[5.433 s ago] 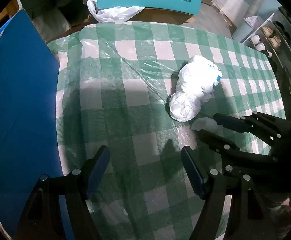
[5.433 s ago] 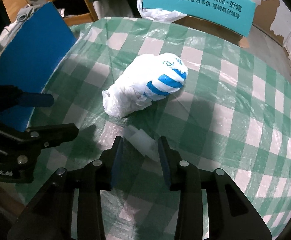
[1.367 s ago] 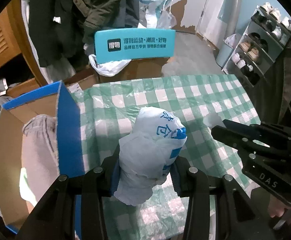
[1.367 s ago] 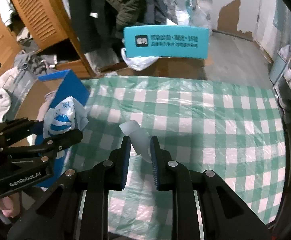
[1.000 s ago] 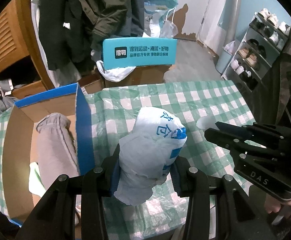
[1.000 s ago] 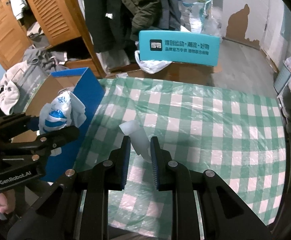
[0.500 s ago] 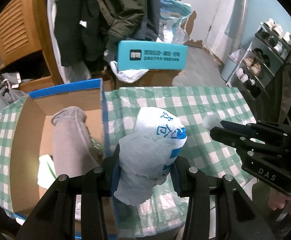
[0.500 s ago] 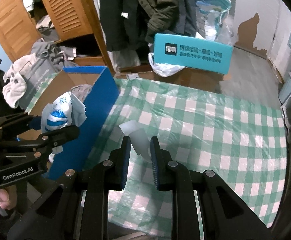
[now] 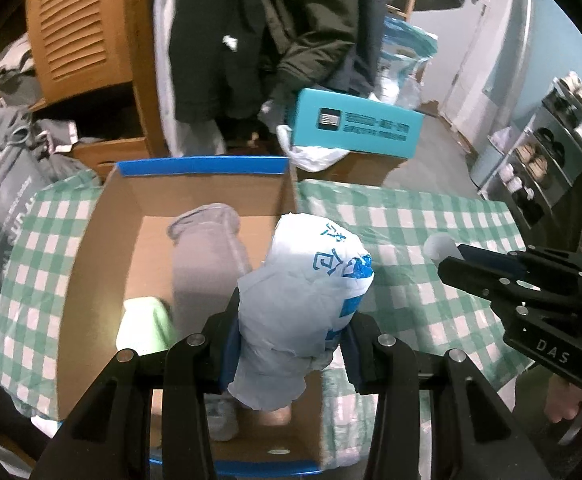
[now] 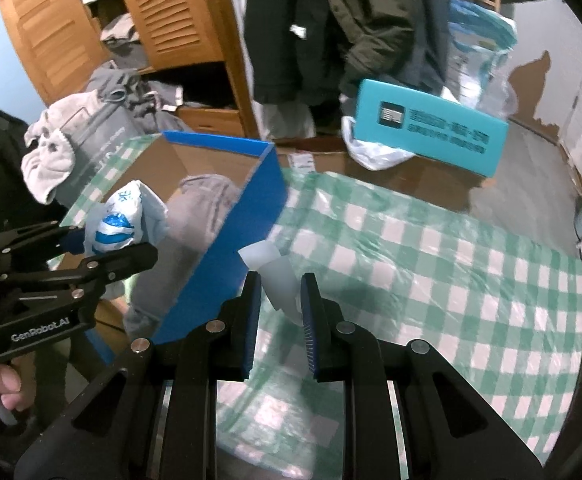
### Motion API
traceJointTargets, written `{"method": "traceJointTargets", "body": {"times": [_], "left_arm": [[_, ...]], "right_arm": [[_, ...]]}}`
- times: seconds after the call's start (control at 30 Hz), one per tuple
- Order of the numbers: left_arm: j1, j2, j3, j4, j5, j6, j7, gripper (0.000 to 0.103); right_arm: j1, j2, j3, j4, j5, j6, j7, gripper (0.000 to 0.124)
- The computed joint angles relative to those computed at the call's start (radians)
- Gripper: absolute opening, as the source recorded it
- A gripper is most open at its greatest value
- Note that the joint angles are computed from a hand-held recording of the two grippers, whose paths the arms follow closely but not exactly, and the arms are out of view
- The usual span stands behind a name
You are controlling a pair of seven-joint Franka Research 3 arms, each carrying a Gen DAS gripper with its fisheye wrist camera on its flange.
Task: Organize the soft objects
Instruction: 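Lift the sock bundle and tissue scrap and carry both tools over the box, then open both tools over the box, dropping the sock bundle and tissue scrap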
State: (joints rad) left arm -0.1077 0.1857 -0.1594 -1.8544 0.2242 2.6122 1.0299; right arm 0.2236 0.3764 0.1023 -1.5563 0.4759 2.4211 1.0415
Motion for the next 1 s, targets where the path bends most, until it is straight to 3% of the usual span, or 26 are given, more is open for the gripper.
{"method": "traceJointTargets", "body": {"times": [0.17,0.77,1.0], "left_arm": [[0.013,-0.018,0.021,-0.034,0.030,-0.008,-0.038,0.043],[0.093,-0.052,0.033,-0.143,-0.093,0.026,-0.016,0.043],[0.100,-0.049,0.036,-0.144,-0.110,0.003,-0.018,0.045]], "right_arm": [[0.020,0.029,0.013,0.048,-0.010,-0.019,0.001,0.018],[0.115,0.189,0.033,0.287,-0.088,-0.135,0.054,0.018],[0.138,0.249,0.037,0.371,-0.111,-0.180,0.071,0.021]]}}
